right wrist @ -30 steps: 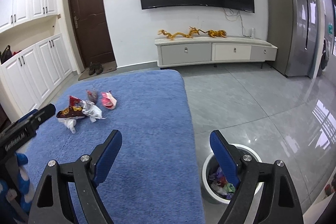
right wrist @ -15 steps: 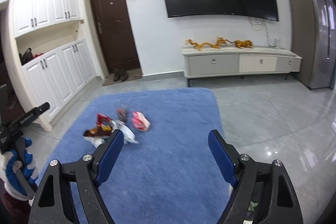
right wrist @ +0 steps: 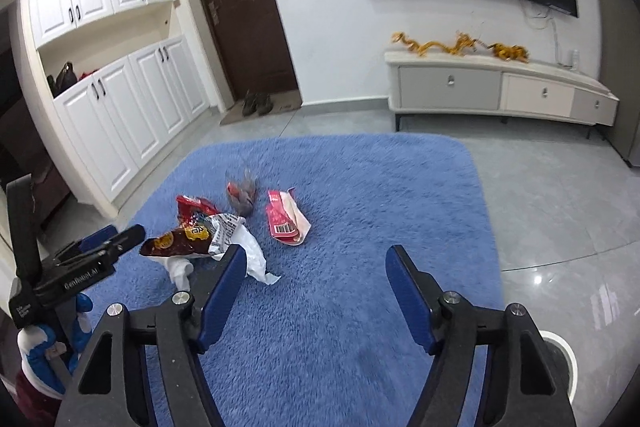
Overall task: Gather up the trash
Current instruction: 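Grasp the brown chip bag with the left tool while the right tool grasps the pink wrapper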
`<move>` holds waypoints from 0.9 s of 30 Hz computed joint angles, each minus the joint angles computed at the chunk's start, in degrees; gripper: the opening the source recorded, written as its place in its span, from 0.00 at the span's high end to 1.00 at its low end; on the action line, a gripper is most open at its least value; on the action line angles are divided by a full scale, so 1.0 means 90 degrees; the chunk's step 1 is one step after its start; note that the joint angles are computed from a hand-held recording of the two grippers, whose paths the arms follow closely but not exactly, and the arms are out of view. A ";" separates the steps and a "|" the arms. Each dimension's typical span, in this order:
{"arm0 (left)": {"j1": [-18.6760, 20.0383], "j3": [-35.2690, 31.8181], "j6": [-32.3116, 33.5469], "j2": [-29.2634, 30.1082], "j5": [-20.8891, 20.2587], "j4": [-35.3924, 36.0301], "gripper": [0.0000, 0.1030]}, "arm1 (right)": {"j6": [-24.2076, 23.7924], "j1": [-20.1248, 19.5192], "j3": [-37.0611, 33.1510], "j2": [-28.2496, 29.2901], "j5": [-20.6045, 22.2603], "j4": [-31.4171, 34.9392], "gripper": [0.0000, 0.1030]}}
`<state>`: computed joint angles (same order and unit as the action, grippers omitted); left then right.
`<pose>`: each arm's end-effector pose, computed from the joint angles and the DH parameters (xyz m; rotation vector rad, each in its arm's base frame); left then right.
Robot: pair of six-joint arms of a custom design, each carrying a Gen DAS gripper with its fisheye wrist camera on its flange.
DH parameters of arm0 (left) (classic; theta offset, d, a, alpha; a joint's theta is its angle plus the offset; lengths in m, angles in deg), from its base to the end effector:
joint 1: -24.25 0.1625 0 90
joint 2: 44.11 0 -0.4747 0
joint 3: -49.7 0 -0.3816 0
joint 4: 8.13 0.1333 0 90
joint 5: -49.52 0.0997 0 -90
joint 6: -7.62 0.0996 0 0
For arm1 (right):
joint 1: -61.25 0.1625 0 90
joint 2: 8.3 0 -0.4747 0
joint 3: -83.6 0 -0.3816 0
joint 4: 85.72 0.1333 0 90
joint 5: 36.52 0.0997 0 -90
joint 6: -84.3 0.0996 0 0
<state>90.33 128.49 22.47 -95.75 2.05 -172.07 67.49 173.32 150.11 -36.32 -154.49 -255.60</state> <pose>-0.1231 -0.7723 0.3830 0.3925 2.2656 -1.0477 0.3999 -0.7558 0.1479 0.6161 -2.4589 0.9813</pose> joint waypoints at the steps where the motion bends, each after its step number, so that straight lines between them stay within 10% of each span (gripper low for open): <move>1: 0.0037 -0.0137 0.0038 0.0092 0.0005 0.0167 0.27 | 0.0003 -0.0033 -0.0146 0.0074 0.0049 0.0158 0.32; 18: 0.0546 -0.1158 -0.0378 0.0553 -0.1082 0.1767 0.57 | -0.0070 -0.0431 -0.3746 0.1958 0.0533 0.3024 0.37; 27: 0.0697 -0.1137 -0.0773 0.0362 -0.1834 0.1637 0.50 | -0.0135 -0.0506 -0.4007 0.2148 0.0604 0.3211 0.70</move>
